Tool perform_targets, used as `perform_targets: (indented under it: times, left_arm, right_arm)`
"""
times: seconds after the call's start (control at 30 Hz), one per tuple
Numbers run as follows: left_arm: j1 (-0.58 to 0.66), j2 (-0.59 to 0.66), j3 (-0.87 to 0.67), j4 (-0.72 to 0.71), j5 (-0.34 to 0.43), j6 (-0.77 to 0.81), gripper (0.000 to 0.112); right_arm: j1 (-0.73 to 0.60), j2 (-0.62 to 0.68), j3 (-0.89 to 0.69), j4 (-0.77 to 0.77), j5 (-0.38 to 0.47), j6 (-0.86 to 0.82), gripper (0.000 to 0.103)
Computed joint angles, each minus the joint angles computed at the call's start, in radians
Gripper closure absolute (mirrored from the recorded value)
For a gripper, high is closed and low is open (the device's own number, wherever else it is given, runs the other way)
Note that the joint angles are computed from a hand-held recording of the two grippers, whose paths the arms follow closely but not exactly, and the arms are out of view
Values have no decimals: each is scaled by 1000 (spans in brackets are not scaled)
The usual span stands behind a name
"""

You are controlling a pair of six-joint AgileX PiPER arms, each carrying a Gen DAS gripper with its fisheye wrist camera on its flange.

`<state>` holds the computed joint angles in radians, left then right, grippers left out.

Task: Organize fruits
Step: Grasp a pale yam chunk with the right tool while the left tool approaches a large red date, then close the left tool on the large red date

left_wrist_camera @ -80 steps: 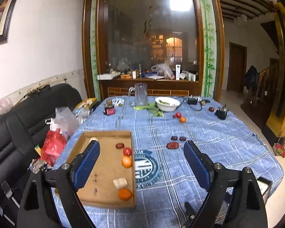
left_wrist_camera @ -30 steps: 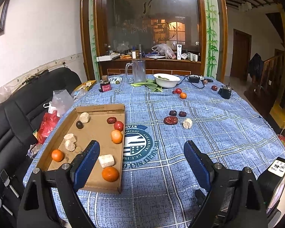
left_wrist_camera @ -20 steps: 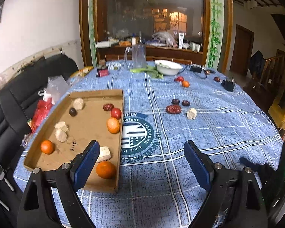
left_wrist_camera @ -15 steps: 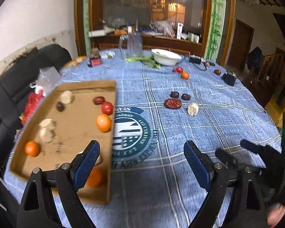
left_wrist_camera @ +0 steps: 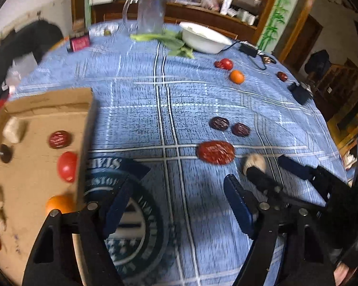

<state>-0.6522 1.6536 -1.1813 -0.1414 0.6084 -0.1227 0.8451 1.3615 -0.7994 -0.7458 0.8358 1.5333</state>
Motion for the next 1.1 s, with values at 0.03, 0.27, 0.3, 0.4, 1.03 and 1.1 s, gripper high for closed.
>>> perform_targets:
  times: [0.03,0.27,0.3,0.4,1.03,1.1]
  left_arm:
    - [11,24,-25,-35,14,23,35]
    - [3,104,-108,-114,21,62,35]
    - [-9,117,-122,-102,20,53,35]
    - [-42,156,-155,-57,21,23,36]
    - [-55,-126,108,-72,-61,77,68]
    - [-11,-193,161,-138,-56,132,68]
  right_arm:
    - [-14,16,-6,7,-15,-23,41]
    - [-35,-5,31,15,-104,-35,72]
    - [-24,-13,35,13,-91,-23,72]
    - [-9,-55,76,17,-93,10,72]
    - [232,-173,102,-54,95,218,81]
    - [261,-165,79,-58,124,221,81]
